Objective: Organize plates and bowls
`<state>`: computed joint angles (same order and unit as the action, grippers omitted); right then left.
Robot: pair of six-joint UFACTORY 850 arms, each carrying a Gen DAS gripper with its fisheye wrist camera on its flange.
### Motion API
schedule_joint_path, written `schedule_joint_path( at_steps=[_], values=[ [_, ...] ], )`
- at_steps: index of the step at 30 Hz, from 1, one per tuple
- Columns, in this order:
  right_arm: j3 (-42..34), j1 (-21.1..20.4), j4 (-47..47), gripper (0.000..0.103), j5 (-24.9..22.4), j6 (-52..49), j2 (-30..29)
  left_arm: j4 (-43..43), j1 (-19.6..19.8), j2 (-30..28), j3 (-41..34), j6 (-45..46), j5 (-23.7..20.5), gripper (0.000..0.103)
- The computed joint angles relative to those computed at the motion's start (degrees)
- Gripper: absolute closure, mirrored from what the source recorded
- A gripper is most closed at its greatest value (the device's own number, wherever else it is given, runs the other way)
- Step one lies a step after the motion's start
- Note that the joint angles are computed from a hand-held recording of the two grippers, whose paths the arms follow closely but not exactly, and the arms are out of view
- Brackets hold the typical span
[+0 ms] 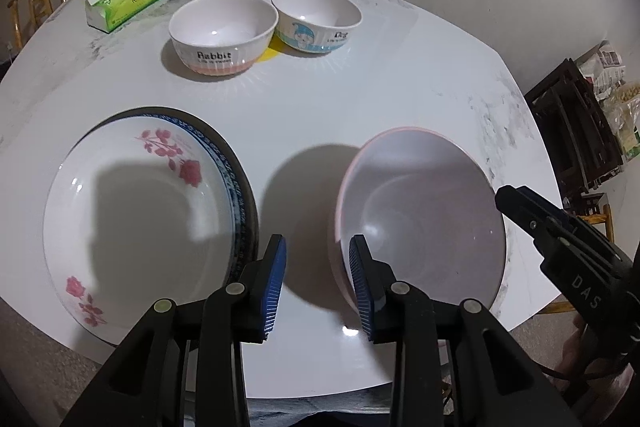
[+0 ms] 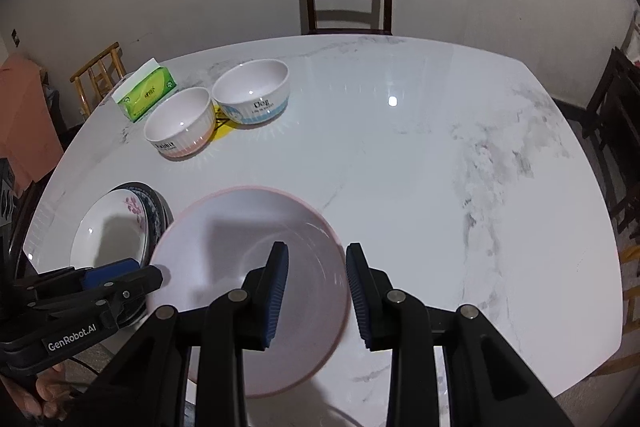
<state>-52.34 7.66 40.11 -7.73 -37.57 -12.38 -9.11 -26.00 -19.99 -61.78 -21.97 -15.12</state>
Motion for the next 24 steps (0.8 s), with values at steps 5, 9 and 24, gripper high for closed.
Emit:
schedule_joint_path(
  at_steps=[5,9,24],
  values=[
    [-1.5,1.3,-5.6,0.073,-0.2,4.6,-0.4,2.2,0.7,1.0,0.5,-1.5,0.5,0.072],
    [-3.2,2.3,-3.5,0.073,-1.5,1.9,-1.0,2.2,1.7,1.8,0.8,-0.9,0.6,0.072],
    [-18.1,4.5,9.4,0.072,-17.0,-7.5,-12.1,11.5,8.7,1.6,-0.8,-10.0,-0.4,0.071]
  ],
)
